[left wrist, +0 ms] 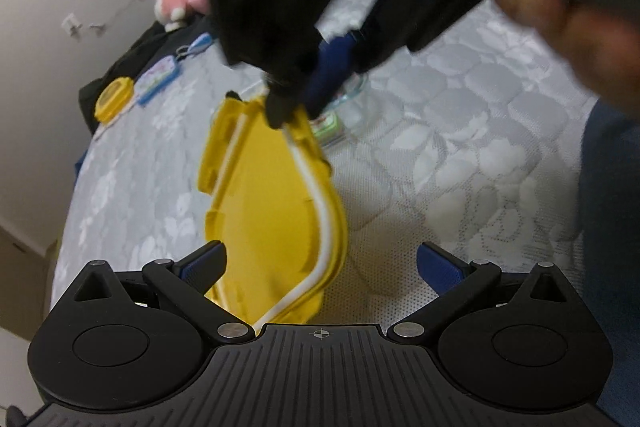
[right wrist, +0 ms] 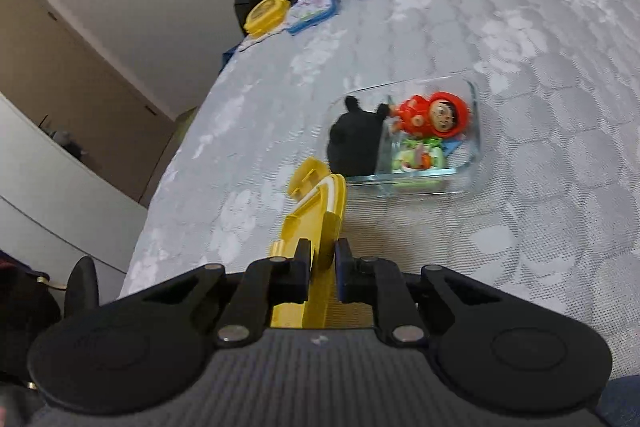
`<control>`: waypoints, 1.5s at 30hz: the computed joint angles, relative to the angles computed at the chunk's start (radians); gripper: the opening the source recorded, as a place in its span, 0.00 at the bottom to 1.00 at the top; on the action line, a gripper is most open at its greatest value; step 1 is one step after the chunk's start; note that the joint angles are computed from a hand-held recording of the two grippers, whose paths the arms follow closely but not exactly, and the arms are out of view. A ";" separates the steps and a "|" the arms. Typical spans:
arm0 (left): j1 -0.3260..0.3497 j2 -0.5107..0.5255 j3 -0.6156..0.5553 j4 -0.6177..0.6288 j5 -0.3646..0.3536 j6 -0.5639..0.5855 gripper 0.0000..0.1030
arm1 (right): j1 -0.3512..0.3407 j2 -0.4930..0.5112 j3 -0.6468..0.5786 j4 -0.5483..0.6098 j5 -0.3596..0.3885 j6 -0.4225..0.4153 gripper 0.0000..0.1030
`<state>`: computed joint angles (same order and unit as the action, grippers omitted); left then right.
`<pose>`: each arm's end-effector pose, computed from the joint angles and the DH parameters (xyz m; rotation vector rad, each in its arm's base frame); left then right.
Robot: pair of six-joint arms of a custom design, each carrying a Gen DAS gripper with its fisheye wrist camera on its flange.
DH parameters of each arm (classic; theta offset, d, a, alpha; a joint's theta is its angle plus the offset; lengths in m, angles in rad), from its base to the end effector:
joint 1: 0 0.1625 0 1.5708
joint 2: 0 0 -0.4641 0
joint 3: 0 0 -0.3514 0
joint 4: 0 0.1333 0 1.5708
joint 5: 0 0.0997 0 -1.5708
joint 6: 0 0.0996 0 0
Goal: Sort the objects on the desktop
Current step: 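Lift the yellow lid off the lunch box with the right gripper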
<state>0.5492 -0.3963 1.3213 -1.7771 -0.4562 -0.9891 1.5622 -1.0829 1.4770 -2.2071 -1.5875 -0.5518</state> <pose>-0.4687 -0.5479 -0.0377 0.4774 1.8995 -0.6196 0.1259 -0.6638 0.3648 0.8123 -2.9283 0.3484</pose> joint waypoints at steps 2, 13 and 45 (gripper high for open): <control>0.009 0.006 -0.012 0.021 0.009 -0.020 1.00 | 0.000 -0.005 0.000 0.015 0.012 -0.006 0.14; 0.015 -0.044 0.092 -0.229 0.021 0.064 0.49 | 0.001 -0.005 -0.002 0.012 0.009 -0.018 0.25; 0.032 -0.091 -0.056 -0.545 -0.011 0.321 0.11 | -0.175 -0.042 0.040 -0.181 0.134 0.278 0.66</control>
<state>0.5810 -0.4878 1.2648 -2.3222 -0.4670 -0.6681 1.3875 -1.1244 1.5168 -2.3886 -1.4539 -0.2742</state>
